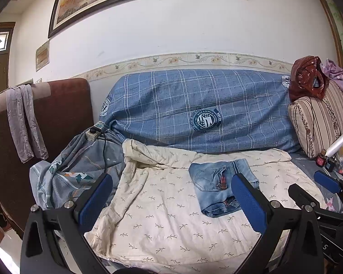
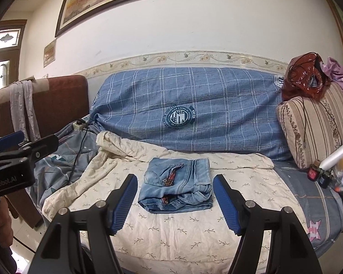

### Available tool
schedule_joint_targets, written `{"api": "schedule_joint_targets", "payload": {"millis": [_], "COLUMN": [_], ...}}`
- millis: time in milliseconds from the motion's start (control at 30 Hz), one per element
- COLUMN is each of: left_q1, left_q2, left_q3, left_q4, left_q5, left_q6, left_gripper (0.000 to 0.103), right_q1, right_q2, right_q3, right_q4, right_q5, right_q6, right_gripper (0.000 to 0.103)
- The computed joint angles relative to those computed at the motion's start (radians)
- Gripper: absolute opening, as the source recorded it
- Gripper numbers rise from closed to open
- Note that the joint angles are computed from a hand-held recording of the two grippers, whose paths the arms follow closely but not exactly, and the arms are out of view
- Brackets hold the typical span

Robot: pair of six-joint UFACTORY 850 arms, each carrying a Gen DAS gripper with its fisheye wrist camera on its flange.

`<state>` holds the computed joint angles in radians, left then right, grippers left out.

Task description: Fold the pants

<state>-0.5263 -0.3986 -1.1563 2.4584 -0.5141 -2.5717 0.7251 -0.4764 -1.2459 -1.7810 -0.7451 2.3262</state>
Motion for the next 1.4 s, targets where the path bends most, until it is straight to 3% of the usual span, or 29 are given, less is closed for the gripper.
{"api": "schedule_joint_targets", "payload": {"millis": [1400], "left_q1": [0.012], "left_q2": [-0.04], "left_q3": [-0.04], "left_q4": [-0.087], "left_q5": [0.015], "left_q6": [0.045], "left_gripper": [0.103], "right_q1": [-0.018], "right_q2": [-0.024], "right_q3": [-0.022], "right_q4": [-0.005], "right_q5": [0.022], "right_q6": [0.064], "right_gripper": [0.072]}}
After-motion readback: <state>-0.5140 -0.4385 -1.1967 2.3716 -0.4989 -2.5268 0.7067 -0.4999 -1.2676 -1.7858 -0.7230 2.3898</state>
